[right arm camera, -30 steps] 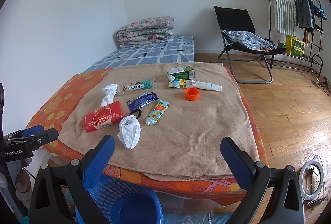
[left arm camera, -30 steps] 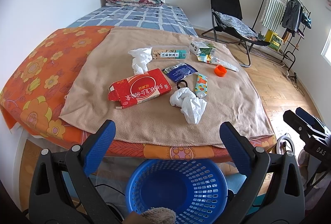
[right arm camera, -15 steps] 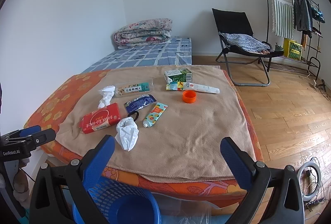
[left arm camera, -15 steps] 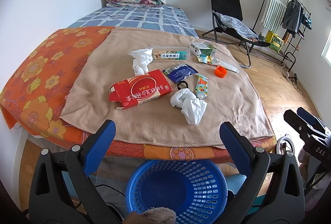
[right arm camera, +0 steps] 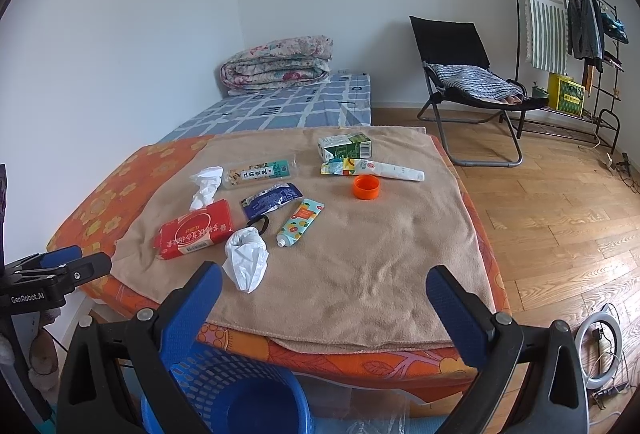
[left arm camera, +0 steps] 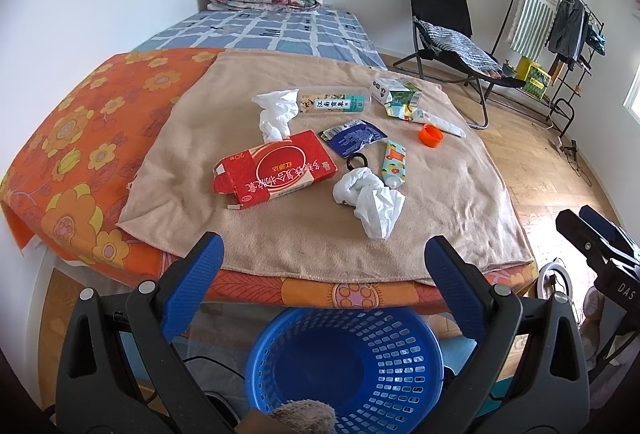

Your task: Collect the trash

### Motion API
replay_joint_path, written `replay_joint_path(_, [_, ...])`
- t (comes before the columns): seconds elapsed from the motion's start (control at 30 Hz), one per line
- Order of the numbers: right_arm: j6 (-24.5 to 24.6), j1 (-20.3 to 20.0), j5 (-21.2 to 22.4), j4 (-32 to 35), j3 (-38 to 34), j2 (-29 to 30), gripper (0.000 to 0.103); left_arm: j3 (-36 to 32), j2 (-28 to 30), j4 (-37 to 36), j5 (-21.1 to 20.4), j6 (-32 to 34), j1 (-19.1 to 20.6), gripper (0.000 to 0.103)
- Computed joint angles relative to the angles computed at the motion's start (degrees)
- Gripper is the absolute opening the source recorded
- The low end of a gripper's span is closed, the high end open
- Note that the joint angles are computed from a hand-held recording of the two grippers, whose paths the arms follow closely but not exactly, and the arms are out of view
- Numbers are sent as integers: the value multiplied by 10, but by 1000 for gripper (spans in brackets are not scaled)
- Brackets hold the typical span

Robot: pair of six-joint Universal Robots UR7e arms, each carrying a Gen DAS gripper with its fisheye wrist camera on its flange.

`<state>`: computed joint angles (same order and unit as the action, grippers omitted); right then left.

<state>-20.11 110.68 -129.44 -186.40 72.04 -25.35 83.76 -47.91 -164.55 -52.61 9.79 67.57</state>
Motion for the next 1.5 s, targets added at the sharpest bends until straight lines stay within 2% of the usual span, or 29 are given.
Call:
replay_joint_path(0.2, [8,-3,-3,11,0,-1,103,0,-3,5,6,6,6,102])
replay_joint_path(0.43, [-10,-7,-15,26,-16,8,103,-44,4,77,7,13,26,102])
replay_joint_path(0.57, [-15,-12,8,46,-31,11,103,-81,17,108,-2,33,37,102])
replay_joint_path(0.7, [-34,-13,23,81,-65,25,103,-128,44,123,17,82,43,102])
replay_joint_path(0.8, [-48,-13,30,114,-105,45,103,-179,69,172,6,109,51,102])
replay_joint_path(0.9, [-26,-18,54,165,-132,54,102,-242,96,239,-3,71,62,102])
replay_joint_path(1.0, [-30,-20,56,193,-161,72,101,-302,125,291,-6,41,73,102])
replay_joint_path(1.17, [-17,-26,69,243,-195,89,100,-371,158,343,-19,32,87,102])
replay_joint_path(1.27, [-2,-31,76,278,-224,102,96,-411,178,372,-36,54,92,102])
replay_joint_path(1.37, [11,-35,89,309,-250,113,95,-446,202,380,-32,103,91,102])
replay_joint_path(1.5, [9,-36,101,335,-283,131,95,-578,269,453,-55,107,100,102])
